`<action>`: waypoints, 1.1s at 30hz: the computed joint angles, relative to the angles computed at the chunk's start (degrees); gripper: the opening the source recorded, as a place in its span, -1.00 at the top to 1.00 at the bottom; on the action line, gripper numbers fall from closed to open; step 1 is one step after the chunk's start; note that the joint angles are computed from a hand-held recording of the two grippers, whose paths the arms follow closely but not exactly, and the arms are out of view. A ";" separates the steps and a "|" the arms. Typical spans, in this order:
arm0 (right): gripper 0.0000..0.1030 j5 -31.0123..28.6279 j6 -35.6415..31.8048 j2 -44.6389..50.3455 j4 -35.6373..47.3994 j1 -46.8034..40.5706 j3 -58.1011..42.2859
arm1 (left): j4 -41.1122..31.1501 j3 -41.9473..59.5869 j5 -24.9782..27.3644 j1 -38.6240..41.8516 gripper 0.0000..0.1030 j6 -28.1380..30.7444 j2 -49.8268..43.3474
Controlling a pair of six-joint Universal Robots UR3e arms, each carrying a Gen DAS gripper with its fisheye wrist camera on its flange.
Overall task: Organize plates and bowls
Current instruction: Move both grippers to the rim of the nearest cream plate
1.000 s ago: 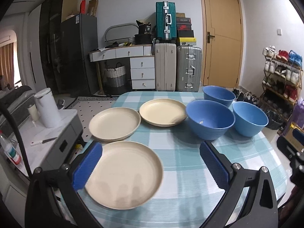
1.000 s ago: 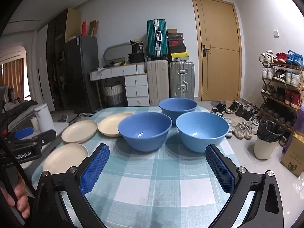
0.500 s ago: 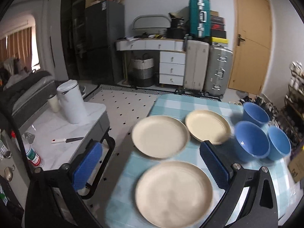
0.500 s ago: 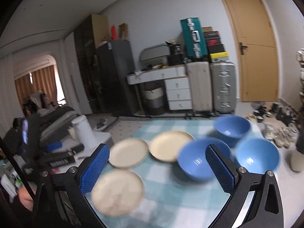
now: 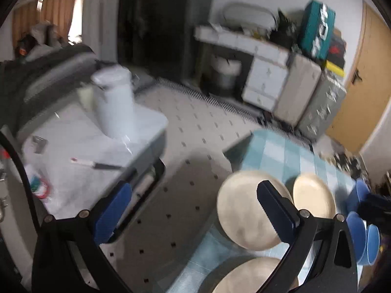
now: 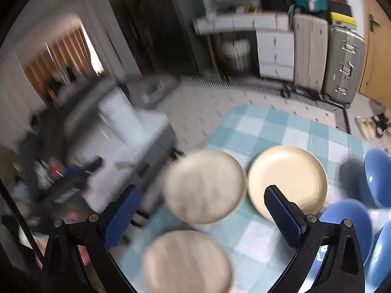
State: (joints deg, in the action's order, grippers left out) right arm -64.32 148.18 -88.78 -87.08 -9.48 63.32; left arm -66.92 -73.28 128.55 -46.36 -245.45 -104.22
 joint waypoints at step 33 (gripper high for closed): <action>-0.17 -29.61 -1.41 51.19 -1.54 20.81 -39.09 | 11.71 -1.33 -30.29 14.30 -0.68 12.92 -15.80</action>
State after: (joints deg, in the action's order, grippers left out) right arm -93.93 146.77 -37.59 -88.62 11.34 24.23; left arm -55.21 -74.61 98.26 -32.07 -232.52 -120.02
